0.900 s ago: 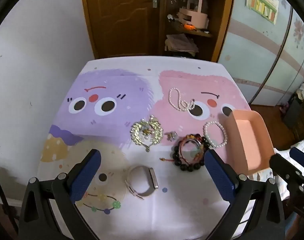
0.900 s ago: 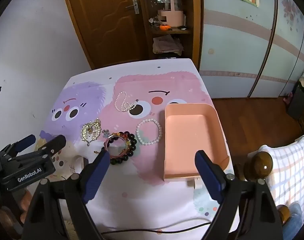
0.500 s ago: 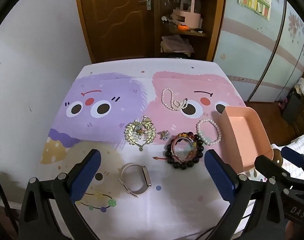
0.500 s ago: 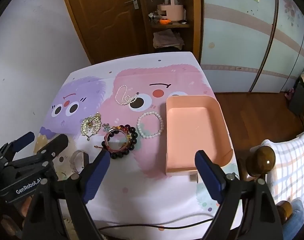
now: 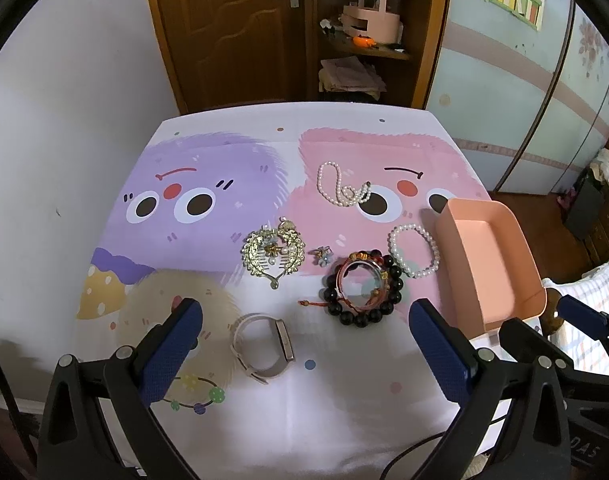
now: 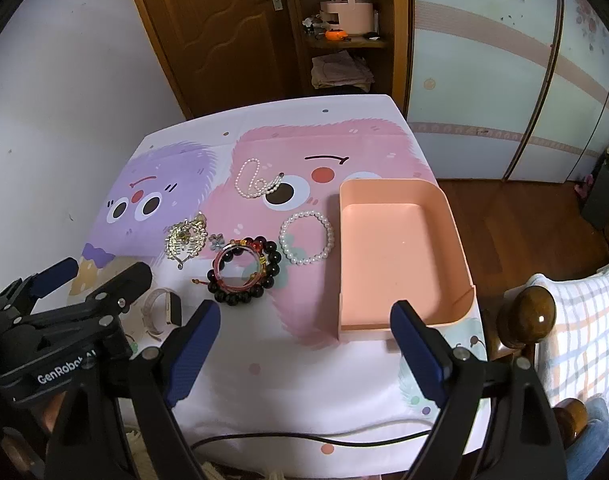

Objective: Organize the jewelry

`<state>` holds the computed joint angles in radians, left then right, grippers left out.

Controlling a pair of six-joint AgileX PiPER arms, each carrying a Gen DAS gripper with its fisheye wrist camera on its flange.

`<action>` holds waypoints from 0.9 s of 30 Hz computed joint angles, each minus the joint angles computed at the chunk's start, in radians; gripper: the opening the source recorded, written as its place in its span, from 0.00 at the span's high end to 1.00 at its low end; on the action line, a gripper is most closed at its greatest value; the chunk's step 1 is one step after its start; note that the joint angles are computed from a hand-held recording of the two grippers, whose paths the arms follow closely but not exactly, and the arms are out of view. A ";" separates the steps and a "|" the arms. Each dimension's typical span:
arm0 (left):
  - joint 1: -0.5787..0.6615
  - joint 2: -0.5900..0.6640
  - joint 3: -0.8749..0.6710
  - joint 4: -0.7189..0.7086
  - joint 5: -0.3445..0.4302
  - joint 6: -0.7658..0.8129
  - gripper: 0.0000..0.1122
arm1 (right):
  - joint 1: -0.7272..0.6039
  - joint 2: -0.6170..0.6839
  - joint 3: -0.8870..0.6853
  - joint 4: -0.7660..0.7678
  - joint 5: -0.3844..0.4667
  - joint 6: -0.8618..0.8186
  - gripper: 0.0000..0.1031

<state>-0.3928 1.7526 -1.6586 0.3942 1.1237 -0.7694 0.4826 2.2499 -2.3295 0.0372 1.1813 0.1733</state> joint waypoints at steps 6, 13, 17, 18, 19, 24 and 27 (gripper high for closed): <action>0.008 0.010 -0.018 -0.017 0.013 0.019 0.09 | -0.004 0.005 -0.015 0.009 0.008 -0.007 0.15; 0.008 0.012 -0.020 -0.016 0.015 0.017 0.09 | -0.010 0.001 -0.013 0.019 0.010 -0.016 0.15; 0.008 0.010 -0.018 -0.017 0.016 0.015 0.09 | -0.005 -0.008 0.000 0.009 0.000 -0.020 0.15; 0.009 0.010 -0.017 -0.017 0.016 0.014 0.09 | -0.003 -0.008 -0.002 0.008 0.000 -0.020 0.15; 0.008 0.008 -0.014 -0.016 0.016 0.011 0.09 | -0.003 -0.012 0.005 0.008 -0.004 -0.022 0.15; 0.012 0.002 0.000 -0.017 0.014 0.007 0.09 | 0.002 -0.028 0.034 0.010 -0.022 -0.023 0.15; 0.013 0.001 0.002 -0.018 0.017 0.004 0.09 | 0.004 -0.029 0.037 0.011 -0.023 -0.023 0.15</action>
<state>-0.3802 1.7537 -1.6570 0.3765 1.1402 -0.7652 0.4870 2.2214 -2.2929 0.0478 1.1579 0.1507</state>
